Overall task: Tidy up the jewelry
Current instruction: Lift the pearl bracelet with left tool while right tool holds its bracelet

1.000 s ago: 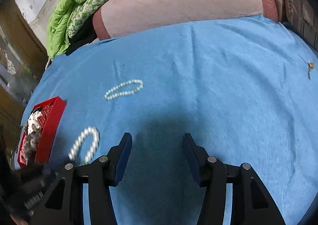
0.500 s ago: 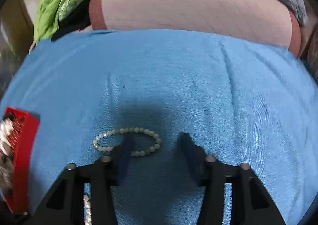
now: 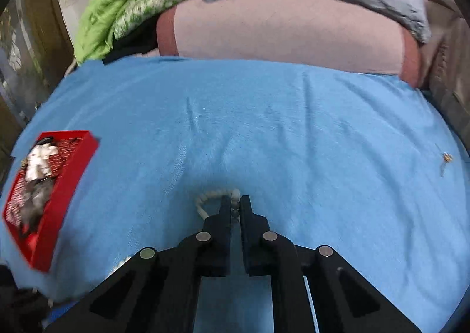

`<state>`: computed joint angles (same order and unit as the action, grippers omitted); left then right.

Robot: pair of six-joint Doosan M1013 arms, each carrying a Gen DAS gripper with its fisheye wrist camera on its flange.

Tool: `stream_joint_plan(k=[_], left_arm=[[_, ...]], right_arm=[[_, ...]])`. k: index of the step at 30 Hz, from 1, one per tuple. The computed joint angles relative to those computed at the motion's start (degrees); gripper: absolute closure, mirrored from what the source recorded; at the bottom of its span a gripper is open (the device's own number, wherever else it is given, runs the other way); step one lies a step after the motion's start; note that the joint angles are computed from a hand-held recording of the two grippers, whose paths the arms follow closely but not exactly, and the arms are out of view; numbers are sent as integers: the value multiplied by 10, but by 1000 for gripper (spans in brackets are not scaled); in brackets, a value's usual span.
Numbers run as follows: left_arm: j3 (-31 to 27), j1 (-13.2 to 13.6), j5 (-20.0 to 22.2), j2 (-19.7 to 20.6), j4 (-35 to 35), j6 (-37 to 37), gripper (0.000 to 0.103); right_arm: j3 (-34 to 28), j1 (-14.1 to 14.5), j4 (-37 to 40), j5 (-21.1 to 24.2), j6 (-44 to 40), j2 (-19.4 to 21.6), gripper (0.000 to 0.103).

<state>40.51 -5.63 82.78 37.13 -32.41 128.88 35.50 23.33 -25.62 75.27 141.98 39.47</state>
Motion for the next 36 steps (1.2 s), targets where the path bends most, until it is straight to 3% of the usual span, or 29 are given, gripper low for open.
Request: stream_joint_plan(k=[6, 10, 15, 20, 32, 36], left_arm=[[20, 8, -16, -21, -13, 17, 93], [34, 16, -25, -35, -20, 24, 101], [54, 30, -41, -55, -40, 34, 101], [50, 40, -27, -52, -50, 22, 101], [34, 23, 16, -15, 31, -20, 101], [40, 22, 4, -12, 36, -20, 101]], right_arm=[[100, 24, -40, -52, 79, -69, 96], [127, 42, -81, -51, 116, -88, 96], [163, 55, -108, -63, 182, -112, 96], [199, 63, -126, -79, 232, -134, 96], [242, 41, -9, -130, 230, -152, 95], [287, 30, 8, -185, 279, -178, 95]])
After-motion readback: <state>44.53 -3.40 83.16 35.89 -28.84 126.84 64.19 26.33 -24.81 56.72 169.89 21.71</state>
